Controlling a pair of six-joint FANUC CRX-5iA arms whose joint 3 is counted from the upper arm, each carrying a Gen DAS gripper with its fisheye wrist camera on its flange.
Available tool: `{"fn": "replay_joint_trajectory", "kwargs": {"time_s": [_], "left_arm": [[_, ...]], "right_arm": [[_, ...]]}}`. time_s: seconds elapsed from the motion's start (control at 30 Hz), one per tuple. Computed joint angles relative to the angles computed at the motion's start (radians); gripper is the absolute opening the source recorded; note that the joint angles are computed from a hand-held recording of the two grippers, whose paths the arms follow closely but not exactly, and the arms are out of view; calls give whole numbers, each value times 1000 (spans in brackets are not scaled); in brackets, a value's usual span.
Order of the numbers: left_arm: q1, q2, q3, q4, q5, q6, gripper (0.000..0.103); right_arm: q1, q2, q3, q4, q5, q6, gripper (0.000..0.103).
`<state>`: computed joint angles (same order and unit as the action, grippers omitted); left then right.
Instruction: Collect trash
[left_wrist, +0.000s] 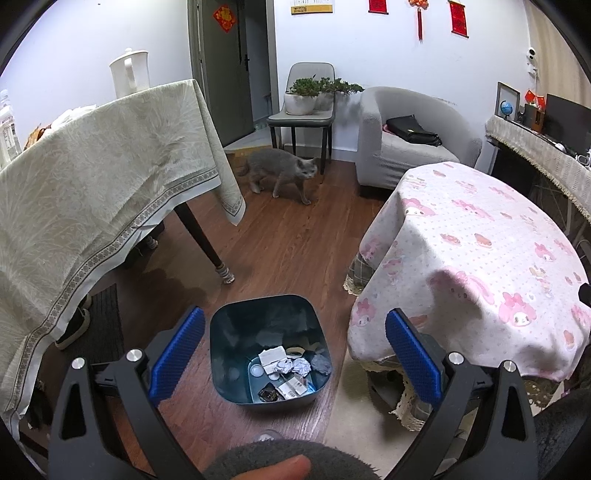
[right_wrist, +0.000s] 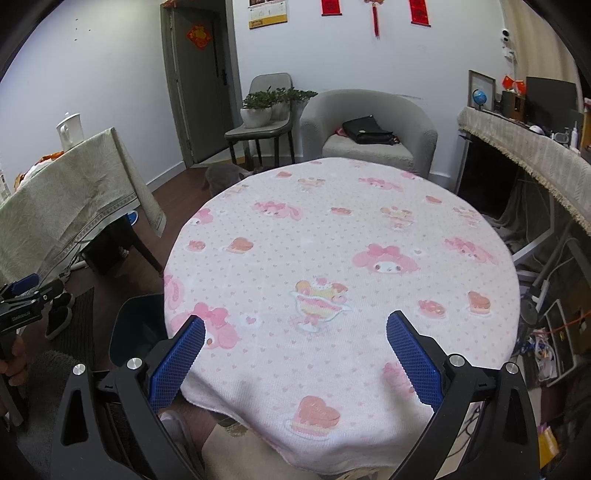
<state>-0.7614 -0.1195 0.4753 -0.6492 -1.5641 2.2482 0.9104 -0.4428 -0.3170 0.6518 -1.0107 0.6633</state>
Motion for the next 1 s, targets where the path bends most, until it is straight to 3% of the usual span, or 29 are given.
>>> {"fn": "replay_joint_trajectory", "kwargs": {"time_s": [0.23,0.37,0.57,1.0], "left_arm": [[32,49,75,29,-17,-17,100],[114,73,81,128,8,-22,100],[175,124,101,185,2,-18,100],[221,197,139,243,-26,-16,100]], "right_arm": [[-101,53,89,-78,9,72,100],[-221,136,174,-146,16,161,100],[-378,260,291,-250,30,294,100],[-570,508,534,-393,-41,477,100]]}}
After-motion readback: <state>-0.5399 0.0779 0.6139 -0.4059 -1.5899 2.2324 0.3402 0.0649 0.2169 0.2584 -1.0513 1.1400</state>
